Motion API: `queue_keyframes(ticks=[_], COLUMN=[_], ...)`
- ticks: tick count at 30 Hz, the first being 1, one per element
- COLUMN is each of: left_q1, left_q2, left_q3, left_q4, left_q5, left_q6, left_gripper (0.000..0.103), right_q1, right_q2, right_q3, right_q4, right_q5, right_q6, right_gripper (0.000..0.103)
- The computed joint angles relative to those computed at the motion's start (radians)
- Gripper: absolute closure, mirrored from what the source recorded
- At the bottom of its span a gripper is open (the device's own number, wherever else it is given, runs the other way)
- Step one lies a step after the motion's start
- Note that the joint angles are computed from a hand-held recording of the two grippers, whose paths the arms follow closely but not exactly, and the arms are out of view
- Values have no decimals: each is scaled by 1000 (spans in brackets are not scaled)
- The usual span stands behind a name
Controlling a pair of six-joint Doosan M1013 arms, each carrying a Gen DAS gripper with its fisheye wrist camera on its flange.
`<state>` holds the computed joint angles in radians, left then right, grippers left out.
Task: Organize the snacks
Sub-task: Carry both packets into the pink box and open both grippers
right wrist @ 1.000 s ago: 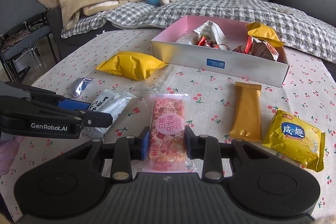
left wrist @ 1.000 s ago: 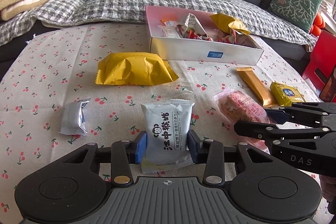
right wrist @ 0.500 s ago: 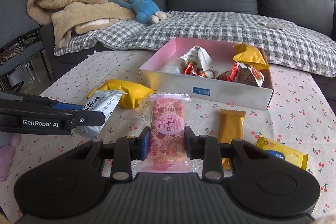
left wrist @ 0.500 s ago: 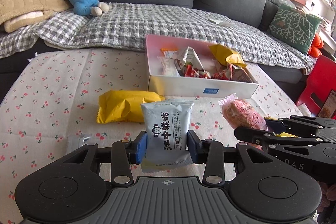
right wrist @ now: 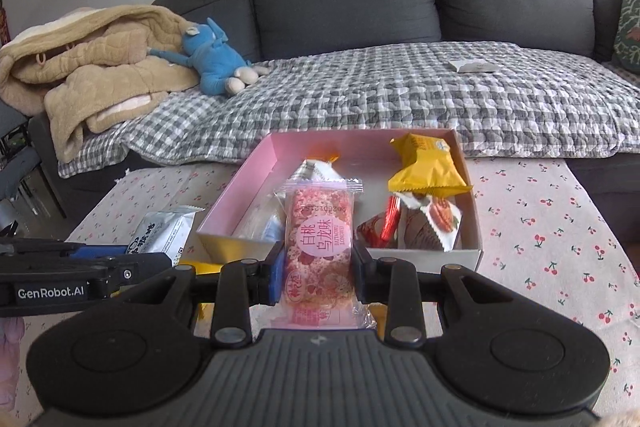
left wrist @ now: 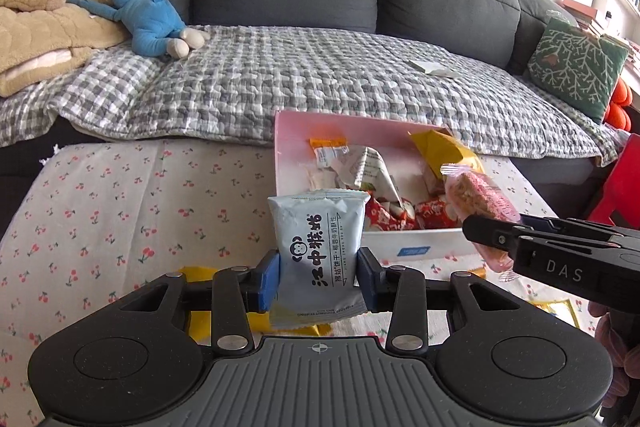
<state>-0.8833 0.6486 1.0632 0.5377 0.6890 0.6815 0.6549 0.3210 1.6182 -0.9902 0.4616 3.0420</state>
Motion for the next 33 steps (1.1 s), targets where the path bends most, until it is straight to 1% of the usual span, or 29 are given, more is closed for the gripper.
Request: queue_keyframes(ticks=[4, 10, 13, 16, 22, 26, 29, 33], left_q1=[15, 35, 44, 44, 44, 43, 41, 37], left_q2=[43, 117, 153, 182, 243, 285, 309, 323], left_q3=[-64, -176, -235, -284, -396, -470, -509, -528], left_q4=[-9, -70, -105, -88, -68, -66, -61, -47], left_q5=[12, 78, 111, 137, 195, 229, 248, 248], left_q6=[35, 89, 140, 167, 203, 220, 225, 231], left_gripper=[65, 64, 64, 64, 64, 64, 64, 62], right_q1=[-20, -48, -63, -75, -89, -95, -100, -105], right_q2=[23, 59, 73, 86, 107, 119, 123, 124], right_q3=[-38, -92, -108, -120, -147, -162, -167, -169], right_q4=[38, 67, 85, 102, 132, 128, 123, 111], right_q5=[24, 41, 47, 46, 53, 64, 63, 60], right_q6=[-27, -47, -52, -55, -105, -118, -119, -110], right_gripper=[73, 73, 73, 73, 73, 73, 73, 72])
